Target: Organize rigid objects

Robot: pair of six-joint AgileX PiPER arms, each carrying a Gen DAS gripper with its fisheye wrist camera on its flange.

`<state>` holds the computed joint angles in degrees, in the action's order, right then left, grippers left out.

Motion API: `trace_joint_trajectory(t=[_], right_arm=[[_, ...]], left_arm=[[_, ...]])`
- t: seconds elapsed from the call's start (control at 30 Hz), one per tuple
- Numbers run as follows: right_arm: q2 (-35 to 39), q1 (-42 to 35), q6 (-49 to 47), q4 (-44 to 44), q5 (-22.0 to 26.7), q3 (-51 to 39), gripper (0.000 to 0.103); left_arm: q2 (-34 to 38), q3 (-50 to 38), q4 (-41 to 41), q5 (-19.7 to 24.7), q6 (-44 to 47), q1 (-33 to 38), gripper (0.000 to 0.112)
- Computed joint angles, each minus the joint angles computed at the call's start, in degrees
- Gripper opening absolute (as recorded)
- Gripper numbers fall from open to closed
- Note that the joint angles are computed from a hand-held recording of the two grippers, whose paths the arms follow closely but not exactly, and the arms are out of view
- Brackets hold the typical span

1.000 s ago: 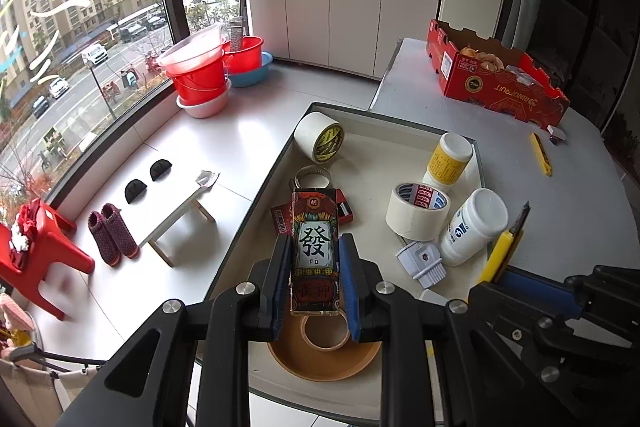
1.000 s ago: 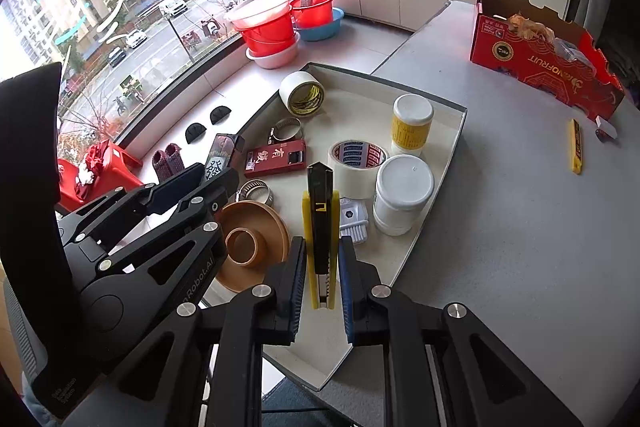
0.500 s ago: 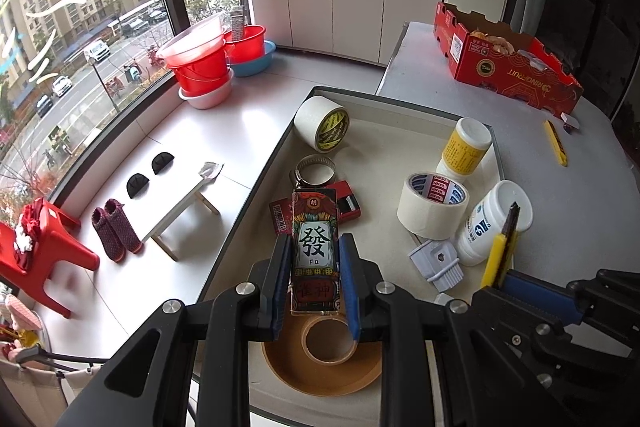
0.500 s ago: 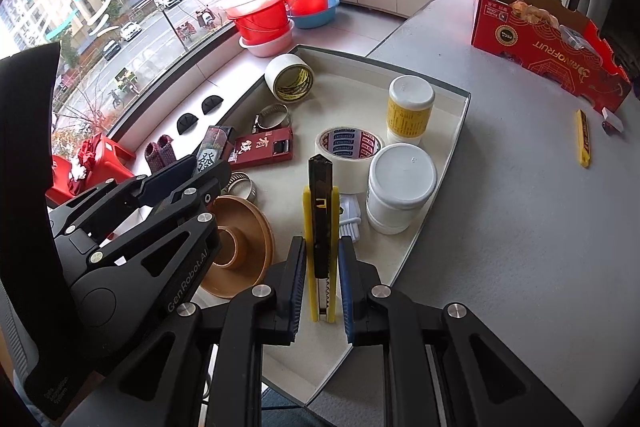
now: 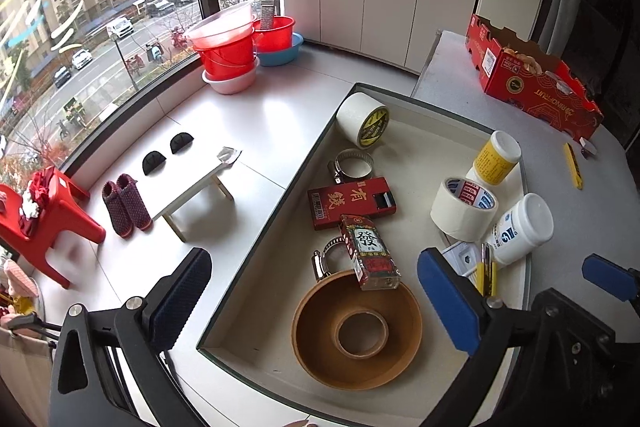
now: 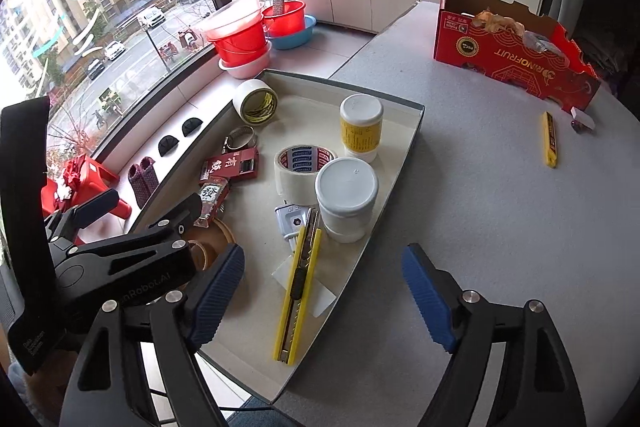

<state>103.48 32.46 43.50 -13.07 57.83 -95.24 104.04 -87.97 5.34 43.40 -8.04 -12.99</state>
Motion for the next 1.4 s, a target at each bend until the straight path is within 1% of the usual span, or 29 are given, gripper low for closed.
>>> trace_joint_trajectory(t=[0.07,0.1,0.13,0.17,0.23,0.3,0.4,0.5,0.53,0.6,0.67,0.73,0.83,1.2,1.4], right_arm=[[-1.2,0.2,1.1,0.1,0.0,0.3,0.084],[-1.7,0.5,1.3,0.2,0.1,0.4,0.094],[-2.0,0.9,1.5,0.2,0.5,0.2,0.1],[-2.6,1.3,1.7,0.0,0.4,0.5,0.102],[-3.3,2.4,1.6,0.2,1.1,0.3,0.102],[-3.8,3.2,1.4,0.9,1.7,0.2,0.102],[-5.1,4.1,1.7,1.9,-0.3,1.9,0.102],[-7.6,4.2,3.0,4.4,-4.7,5.8,0.102],[-7.8,4.1,2.8,5.7,-4.7,6.1,0.102],[-7.7,4.9,4.7,4.6,-3.9,6.1,0.102],[-6.8,5.8,6.2,1.9,-1.2,4.9,0.102],[-6.1,5.7,5.1,2.4,0.5,3.9,0.102],[-6.7,5.1,3.9,4.0,0.2,4.5,0.102],[-7.5,6.3,3.9,1.9,0.9,4.0,0.102],[-7.4,6.5,4.0,1.1,1.2,3.1,0.102]], left_arm=[[-1.2,0.9,1.1,0.4,-1.0,-0.2,0.103],[-1.7,1.1,0.8,1.4,-0.8,-0.2,0.103],[-2.5,1.6,-0.6,2.0,0.4,0.2,0.103],[-3.5,2.5,-2.4,2.4,1.8,0.7,0.103],[-5.9,4.5,-5.3,3.1,3.8,1.9,0.103],[-7.1,5.0,-6.0,6.2,4.2,2.4,0.103],[-11.1,9.2,-7.4,5.8,4.6,3.6,0.103],[-14.5,11.9,-8.2,6.1,5.2,4.5,0.103],[-15.4,12.5,-8.4,6.5,5.5,4.8,0.103],[-16.7,13.1,-8.5,7.3,5.7,5.3,0.103],[-18.0,14.0,-7.5,7.3,5.0,5.2,0.103],[-19.1,14.6,-6.6,6.8,4.4,5.1,0.103],[-19.9,14.8,-6.8,7.1,4.5,5.1,0.103],[-21.0,14.9,-3.7,8.0,1.9,2.2,0.103],[-21.7,15.1,-1.4,7.6,0.5,1.1,0.103]])
